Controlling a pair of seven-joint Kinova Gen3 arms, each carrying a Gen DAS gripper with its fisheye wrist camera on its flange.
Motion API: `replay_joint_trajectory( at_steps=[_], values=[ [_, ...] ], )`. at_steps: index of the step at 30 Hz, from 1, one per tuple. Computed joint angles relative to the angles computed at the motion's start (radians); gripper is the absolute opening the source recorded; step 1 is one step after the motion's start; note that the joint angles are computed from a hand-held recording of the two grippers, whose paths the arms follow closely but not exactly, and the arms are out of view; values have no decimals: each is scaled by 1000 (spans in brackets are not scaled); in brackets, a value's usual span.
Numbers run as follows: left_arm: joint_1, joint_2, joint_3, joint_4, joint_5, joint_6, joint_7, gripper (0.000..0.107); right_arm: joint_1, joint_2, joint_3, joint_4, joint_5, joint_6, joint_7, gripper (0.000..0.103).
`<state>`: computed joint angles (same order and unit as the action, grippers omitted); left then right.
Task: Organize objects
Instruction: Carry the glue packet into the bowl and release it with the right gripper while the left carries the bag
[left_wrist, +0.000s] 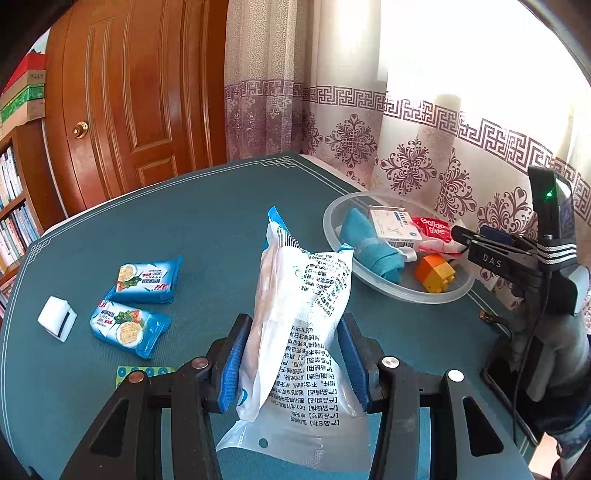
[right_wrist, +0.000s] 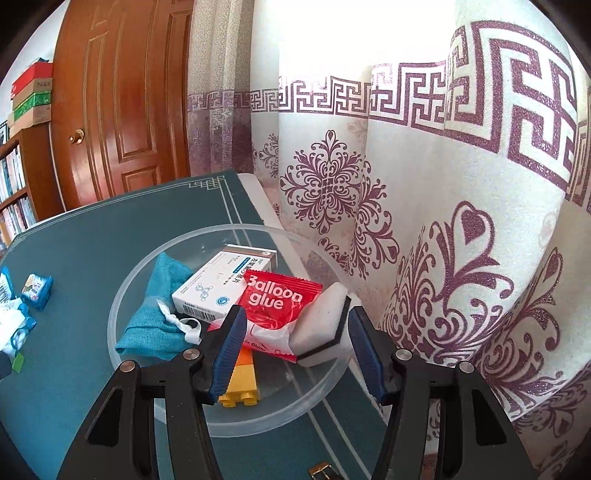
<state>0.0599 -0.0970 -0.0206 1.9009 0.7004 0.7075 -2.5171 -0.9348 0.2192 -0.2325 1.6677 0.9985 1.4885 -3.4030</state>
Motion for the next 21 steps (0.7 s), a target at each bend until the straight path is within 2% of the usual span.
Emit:
replay_joint_trajectory(
  at_steps=[9,15,21],
  values=[
    [57,64,76,-67,-44,-48,73,51,1,-57,-36,74,28,-28,-77,59],
    [75,155,124,-174,-77,-39,152,51,-4,-78,-63,97,43,-43,-100,59],
    [108,242,172,-268,-177,-61,252,51,-8,-93,-80,115,51,-73,-109,59]
  ],
)
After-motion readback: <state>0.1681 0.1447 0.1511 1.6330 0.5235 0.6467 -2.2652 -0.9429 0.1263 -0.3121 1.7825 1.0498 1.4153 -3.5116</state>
